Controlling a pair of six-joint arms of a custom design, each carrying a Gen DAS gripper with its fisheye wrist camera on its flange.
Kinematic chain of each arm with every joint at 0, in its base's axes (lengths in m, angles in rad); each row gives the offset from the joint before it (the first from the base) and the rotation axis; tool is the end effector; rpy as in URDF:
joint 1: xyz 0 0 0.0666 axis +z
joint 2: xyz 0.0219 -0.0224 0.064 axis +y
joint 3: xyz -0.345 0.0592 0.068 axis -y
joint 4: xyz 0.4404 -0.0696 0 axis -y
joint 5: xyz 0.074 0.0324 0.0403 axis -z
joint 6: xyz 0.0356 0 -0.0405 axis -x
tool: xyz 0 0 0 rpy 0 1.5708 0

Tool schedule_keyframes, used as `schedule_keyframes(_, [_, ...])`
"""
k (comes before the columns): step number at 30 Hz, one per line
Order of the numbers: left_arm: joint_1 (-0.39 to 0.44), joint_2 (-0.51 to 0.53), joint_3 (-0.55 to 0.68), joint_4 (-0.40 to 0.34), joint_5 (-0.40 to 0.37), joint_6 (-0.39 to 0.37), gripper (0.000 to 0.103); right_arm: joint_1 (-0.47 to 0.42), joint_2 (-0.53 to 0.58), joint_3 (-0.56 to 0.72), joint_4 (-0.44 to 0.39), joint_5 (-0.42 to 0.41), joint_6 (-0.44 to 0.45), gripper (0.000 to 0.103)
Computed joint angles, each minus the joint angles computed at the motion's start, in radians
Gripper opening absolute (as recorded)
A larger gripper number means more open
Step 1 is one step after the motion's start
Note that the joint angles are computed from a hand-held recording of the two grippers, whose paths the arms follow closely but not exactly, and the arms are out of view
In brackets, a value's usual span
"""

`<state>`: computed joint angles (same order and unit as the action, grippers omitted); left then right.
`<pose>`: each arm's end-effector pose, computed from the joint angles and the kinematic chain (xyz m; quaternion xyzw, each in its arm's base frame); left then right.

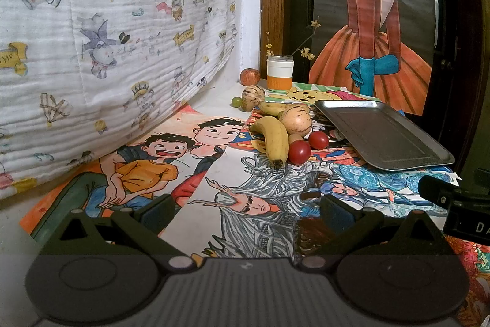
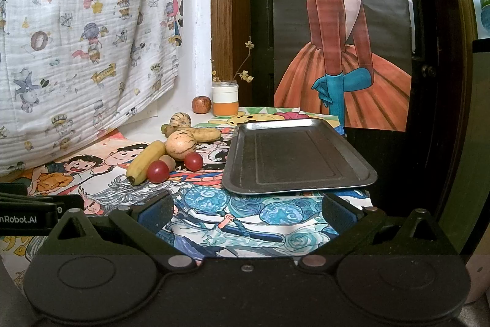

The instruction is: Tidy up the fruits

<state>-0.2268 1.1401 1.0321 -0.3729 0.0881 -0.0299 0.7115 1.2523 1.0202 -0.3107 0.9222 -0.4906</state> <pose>0.4615 -0.1101 0.3742 0.1320 0.8444 -0.0884 0.5117 0.3889 0.2973 0.3287 0.1315 0.7992 -0.0705 0.5822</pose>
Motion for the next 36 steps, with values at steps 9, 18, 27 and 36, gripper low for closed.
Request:
schedule_keyframes(9, [0.000, 0.000, 0.000, 0.000, 0.000, 0.000, 0.103, 0.000, 0.000, -0.001, 0.000, 0.000, -0.001, 0.103])
schedule_keyframes(18, [-0.001, 0.000, 0.000, -0.001, -0.003, 0.001, 0.103, 0.001, 0.000, 0.000, -0.002, 0.000, -0.002, 0.103])
schedule_keyframes(27, [-0.001, -0.001, -0.001, -0.002, -0.001, 0.005, 0.103, 0.001, 0.002, 0.001, 0.000, 0.001, -0.002, 0.103])
schedule_keyframes(36, [-0.002, -0.026, -0.005, -0.012, -0.002, 0.006, 0.103, 0.031, -0.018, -0.003, 0.023, 0.066, 0.042, 0.103])
